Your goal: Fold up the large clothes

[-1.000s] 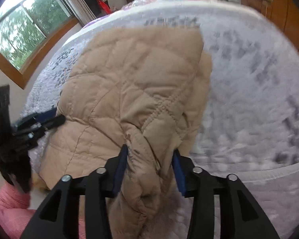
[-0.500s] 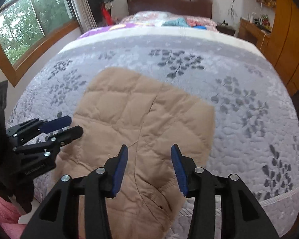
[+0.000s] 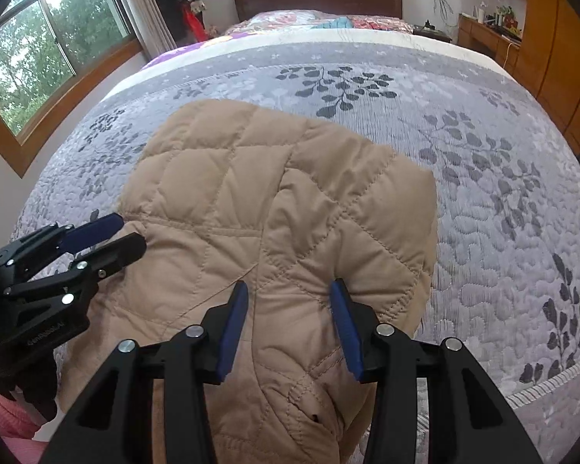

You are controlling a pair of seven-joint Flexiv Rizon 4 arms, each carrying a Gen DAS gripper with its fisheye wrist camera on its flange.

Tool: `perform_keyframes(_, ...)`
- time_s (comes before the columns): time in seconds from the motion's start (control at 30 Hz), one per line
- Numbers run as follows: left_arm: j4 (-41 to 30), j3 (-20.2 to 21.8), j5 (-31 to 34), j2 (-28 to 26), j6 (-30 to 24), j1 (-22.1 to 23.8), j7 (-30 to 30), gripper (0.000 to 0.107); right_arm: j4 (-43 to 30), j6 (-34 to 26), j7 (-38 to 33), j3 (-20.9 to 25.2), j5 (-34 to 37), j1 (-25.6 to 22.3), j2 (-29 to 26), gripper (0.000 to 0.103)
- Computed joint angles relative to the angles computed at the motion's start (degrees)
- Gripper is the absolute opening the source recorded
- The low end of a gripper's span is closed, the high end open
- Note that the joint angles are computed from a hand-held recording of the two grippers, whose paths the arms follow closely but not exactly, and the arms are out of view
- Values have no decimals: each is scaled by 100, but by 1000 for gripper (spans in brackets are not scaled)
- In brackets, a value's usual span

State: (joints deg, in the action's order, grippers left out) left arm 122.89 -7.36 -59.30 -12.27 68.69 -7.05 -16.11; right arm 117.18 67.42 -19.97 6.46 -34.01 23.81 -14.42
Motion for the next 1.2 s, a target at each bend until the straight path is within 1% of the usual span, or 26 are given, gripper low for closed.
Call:
perform_keyframes(0.17, -26, -10, 75, -96, 17, 13, 10, 42, 2, 63, -41, -20, 6, -3, -74, 44)
perform_keyframes(0.43, -69, -93, 183, -255, 121, 65, -16, 42, -109, -85, -138, -57, 50, 61, -221, 44)
perform_keyframes(0.7, -15, -211, 2, -280, 306, 76, 129, 42, -34, 15, 101, -158, -206, 113, -232, 44)
perform_keyframes(0.8, -3, -217, -74, -271, 329, 68, 191, 42, -79, -125, 116, -131, -218, 128, -221, 44)
perform_keyframes(0.97, -46, -73, 296, -186, 155, 76, -103, 43, -261, -711, 11, 21, -40, 163, -69, 44)
perform_keyframes(1.0, -30, -14, 421, -101, 75, 90, -243, 43, -262, -804, 46, 29, -115, 194, -15, 44)
perform_keyframes(1.07, 48, 30, 427, 86, -27, 121, -257, 42, -220, -980, 140, 73, -308, 256, 137, 44)
perform_keyframes(1.13, 185, 121, 409, 325, -183, 134, -190, 42, -154, -947, 135, 182, -299, 245, 252, 44)
perform_keyframes(1.2, 310, 267, 517, 534, -507, 155, -174, 42, -66, -902, 143, 275, -307, 255, 367, 44)
